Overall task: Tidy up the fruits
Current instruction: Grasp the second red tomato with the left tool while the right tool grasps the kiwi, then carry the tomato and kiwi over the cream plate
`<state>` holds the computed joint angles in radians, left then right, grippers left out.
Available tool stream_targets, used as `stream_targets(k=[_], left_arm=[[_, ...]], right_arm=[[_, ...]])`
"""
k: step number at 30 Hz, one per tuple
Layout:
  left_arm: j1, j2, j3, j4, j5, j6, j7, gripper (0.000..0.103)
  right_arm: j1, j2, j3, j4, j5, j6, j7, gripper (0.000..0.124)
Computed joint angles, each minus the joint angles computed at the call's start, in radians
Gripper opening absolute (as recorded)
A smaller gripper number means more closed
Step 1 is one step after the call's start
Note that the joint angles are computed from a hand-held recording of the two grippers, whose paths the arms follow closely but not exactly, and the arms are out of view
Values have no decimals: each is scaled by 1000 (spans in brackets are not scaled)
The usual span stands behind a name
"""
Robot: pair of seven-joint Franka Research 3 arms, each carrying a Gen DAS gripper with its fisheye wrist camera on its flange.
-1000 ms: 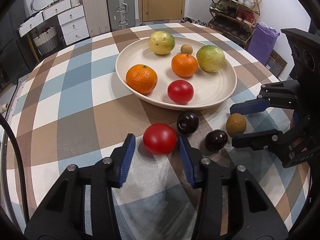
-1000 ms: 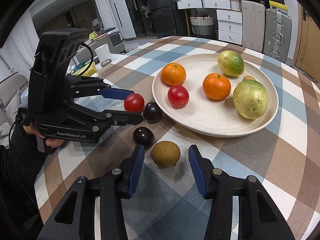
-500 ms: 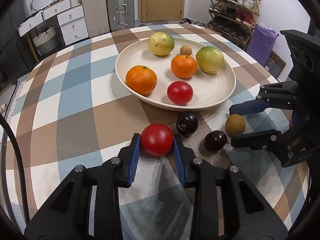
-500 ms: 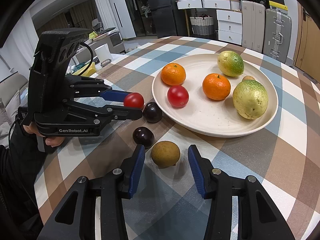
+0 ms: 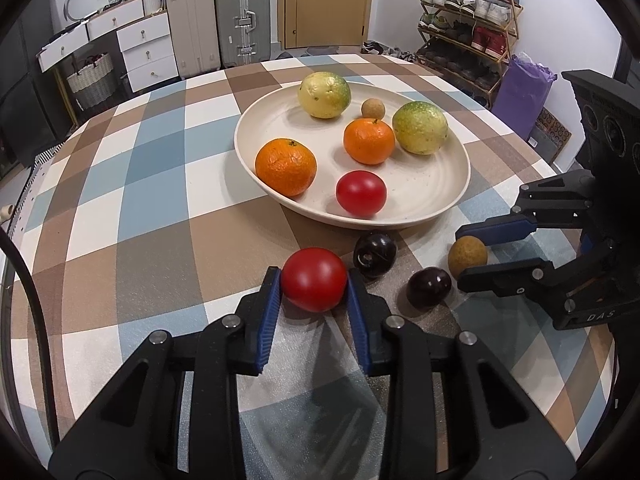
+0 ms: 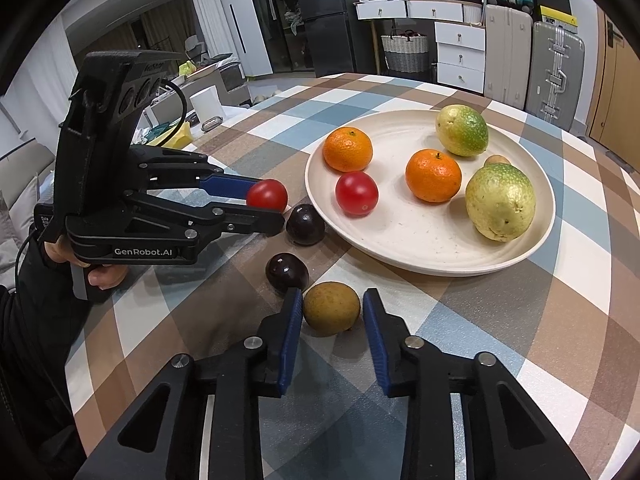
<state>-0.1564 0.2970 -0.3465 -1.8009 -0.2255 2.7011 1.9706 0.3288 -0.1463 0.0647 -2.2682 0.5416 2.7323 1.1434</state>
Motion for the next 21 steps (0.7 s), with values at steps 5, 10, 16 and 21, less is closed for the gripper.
stream_targets(k=[5,10,16,21], left_arm=[[6,-3,-6,-2,-16,7,9,29],[18,-10,-16,-10,-51,17,36,29],[32,-18,-31,-18,-112,33,82,29],[49,-33,-52,-31,-194,54,149,29]], right_arm=[[1,-1,0,-3,-1,4,-1,30],[3,-3,0,-7,1,16,-4,30],[5,-8,-3,-11,20,36,-10,30],[8,-18,-9,-21,50,74,-17,30]])
